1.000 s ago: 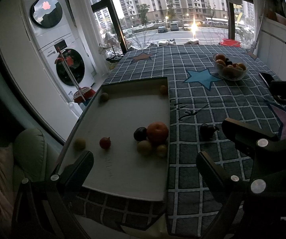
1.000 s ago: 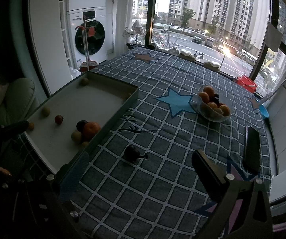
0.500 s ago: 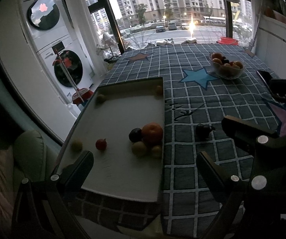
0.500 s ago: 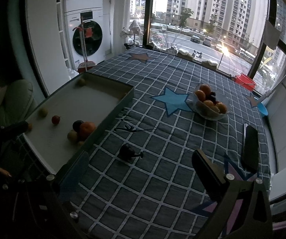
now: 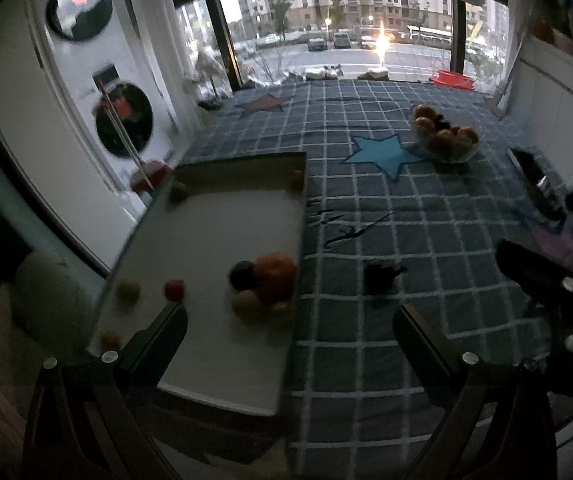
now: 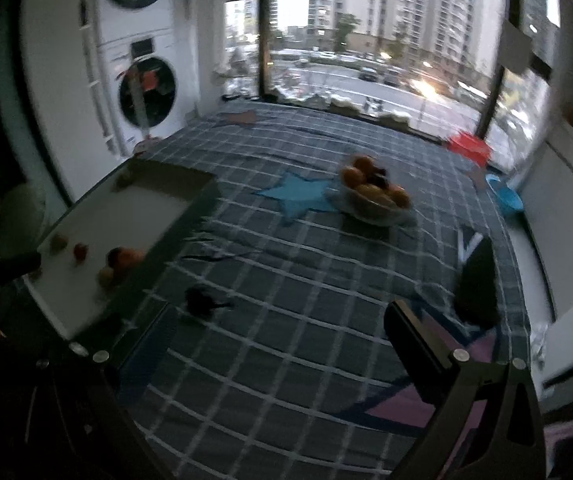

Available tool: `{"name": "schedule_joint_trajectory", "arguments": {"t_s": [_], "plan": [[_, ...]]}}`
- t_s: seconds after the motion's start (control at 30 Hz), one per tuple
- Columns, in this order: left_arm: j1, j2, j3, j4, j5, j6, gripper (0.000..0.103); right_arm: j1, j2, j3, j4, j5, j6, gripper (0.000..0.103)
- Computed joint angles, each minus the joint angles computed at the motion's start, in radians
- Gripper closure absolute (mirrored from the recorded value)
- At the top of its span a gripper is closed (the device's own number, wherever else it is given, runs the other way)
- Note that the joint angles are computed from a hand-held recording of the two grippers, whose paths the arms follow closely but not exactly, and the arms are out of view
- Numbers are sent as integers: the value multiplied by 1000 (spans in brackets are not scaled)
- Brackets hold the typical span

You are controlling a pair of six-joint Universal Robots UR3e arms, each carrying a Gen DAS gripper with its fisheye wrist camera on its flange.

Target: Organize fruits

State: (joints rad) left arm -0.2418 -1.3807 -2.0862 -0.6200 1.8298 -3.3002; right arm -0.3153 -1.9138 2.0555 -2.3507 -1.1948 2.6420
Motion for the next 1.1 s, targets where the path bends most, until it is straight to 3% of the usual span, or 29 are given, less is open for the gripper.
{"name": "schedule_joint_trajectory", "arguments": {"t_s": [0.17,0.4,0.67,0.8,1.1], "plan": [[-10,-99,172,-82,-134,-45,0,-185,71,18,9,-15,-7,0],[-219,-574,603,-118,-76,-157,0,-343,213,116,-169,-93,-22,0],[-290,-1013,1106,-257,-37,-244,0,-384,199,292,-408,-59,-41,0],[-303,-1093,1139,-100,6,-229,0,-396,226,283,-429,-47,-43,0],[-295,-1087,1124,-86,-14,-227,0,-420,206,290,-412,-31,-61,0]]}}
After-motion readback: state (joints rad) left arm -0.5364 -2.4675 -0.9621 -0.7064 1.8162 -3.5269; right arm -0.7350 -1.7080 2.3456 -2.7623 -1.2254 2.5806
